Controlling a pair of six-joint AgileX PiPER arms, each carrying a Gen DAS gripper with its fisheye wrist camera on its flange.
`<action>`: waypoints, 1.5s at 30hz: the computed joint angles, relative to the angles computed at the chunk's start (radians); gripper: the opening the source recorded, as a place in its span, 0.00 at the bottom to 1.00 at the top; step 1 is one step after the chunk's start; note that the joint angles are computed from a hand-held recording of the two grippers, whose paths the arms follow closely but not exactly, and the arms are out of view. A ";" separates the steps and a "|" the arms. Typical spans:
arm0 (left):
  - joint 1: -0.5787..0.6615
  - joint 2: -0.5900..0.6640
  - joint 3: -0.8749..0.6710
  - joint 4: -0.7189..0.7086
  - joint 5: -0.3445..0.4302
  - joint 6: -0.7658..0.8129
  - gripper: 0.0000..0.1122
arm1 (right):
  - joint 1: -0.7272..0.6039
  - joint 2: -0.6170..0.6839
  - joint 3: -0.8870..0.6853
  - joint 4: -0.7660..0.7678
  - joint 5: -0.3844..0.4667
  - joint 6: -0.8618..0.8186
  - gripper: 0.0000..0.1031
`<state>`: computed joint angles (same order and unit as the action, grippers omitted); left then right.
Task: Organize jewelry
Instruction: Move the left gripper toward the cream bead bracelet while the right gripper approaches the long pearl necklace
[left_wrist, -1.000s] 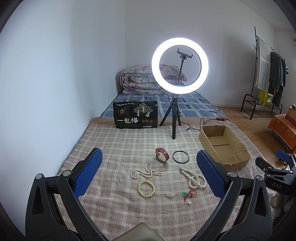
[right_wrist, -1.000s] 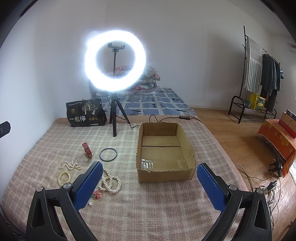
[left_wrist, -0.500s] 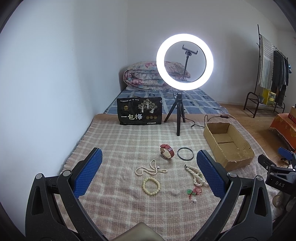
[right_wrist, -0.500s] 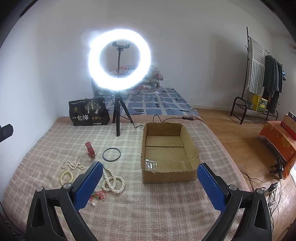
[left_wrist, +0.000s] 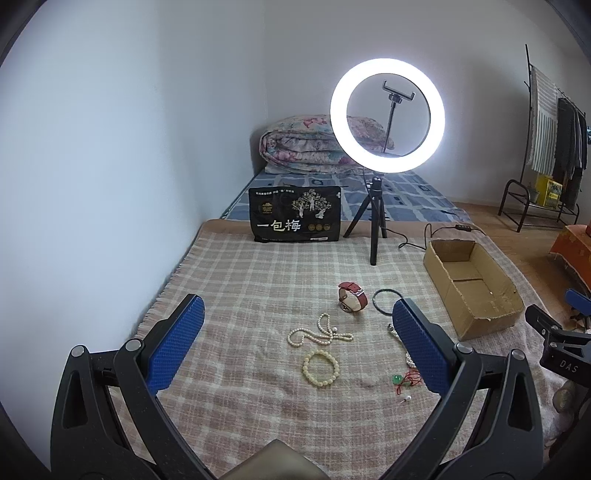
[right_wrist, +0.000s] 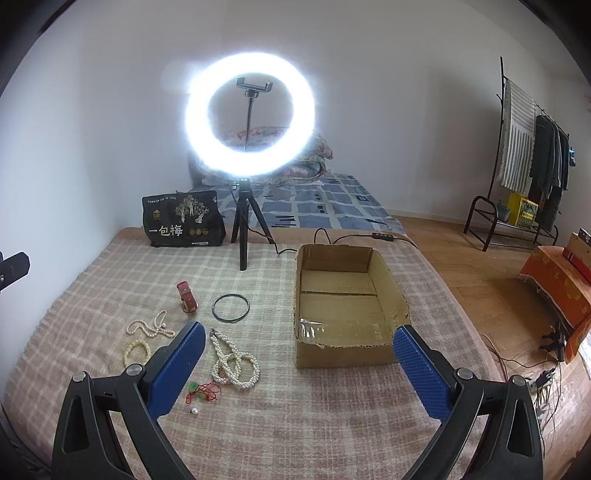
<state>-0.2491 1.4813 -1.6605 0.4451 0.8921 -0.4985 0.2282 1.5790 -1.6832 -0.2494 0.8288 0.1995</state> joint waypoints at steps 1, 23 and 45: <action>0.006 0.006 -0.008 -0.004 0.004 0.004 0.92 | 0.001 0.003 -0.004 0.002 0.003 -0.002 1.00; 0.201 0.325 -0.422 -0.304 0.197 0.283 0.92 | 0.004 0.065 -0.038 0.048 -0.004 -0.052 1.00; 0.343 0.391 -0.337 -0.597 0.286 0.414 0.75 | -0.129 0.392 -0.422 0.482 0.294 -0.418 0.87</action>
<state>0.0941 1.8727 -1.9979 -0.1521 1.1782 -0.0840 0.0995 1.9711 -2.1048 0.2328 1.1233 -0.2182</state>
